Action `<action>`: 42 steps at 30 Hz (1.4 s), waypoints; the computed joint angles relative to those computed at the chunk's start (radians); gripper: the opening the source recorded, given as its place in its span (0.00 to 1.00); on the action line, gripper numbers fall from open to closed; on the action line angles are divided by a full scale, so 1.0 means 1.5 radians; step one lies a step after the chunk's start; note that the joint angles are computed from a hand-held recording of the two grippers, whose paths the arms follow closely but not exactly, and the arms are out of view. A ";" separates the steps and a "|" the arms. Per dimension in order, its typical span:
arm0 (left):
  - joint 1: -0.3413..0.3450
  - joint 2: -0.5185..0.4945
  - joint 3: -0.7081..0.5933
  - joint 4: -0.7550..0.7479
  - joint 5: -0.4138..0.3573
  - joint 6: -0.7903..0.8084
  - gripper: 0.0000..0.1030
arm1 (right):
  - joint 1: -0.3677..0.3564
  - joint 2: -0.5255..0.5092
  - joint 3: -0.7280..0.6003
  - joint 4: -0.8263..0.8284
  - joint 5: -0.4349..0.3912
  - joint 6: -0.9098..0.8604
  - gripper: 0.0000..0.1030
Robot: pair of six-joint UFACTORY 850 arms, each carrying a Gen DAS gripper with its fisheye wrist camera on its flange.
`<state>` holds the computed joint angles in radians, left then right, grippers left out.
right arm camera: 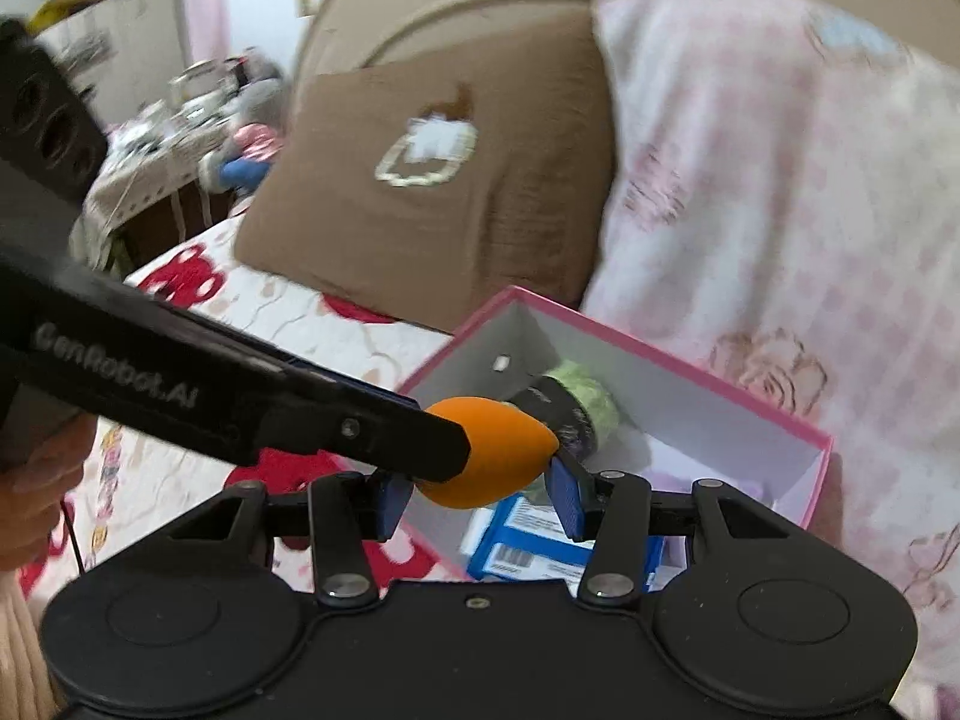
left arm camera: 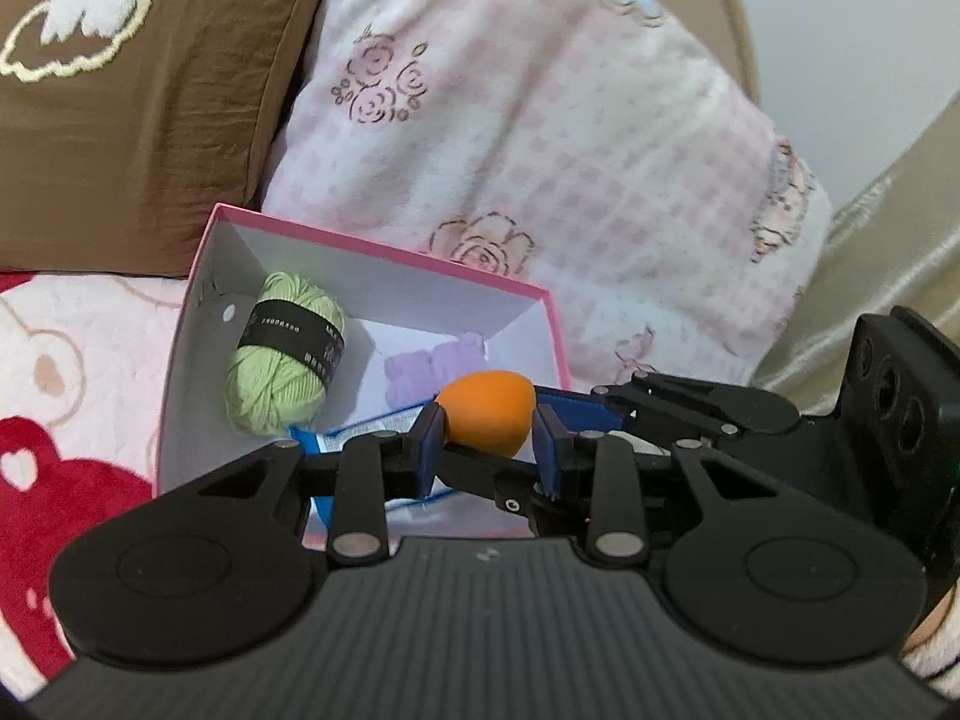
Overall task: Organize objects
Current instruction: 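Lift the orange sponge with the left tool and carry it over the pink box, then lower the orange sponge into the pink box and open the left tool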
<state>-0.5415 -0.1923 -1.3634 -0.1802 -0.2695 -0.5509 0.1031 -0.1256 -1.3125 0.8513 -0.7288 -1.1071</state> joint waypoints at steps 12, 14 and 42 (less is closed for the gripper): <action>0.003 -0.112 -0.087 0.189 -0.051 -0.159 0.29 | -0.009 -0.106 -0.037 0.050 0.018 0.055 0.52; 0.005 -0.119 -0.090 0.198 -0.055 -0.166 0.29 | -0.007 -0.117 -0.045 0.038 0.018 0.062 0.52; -0.006 -0.123 -0.077 0.356 -0.071 -0.353 0.35 | -0.006 -0.161 -0.066 -0.023 0.058 0.115 0.58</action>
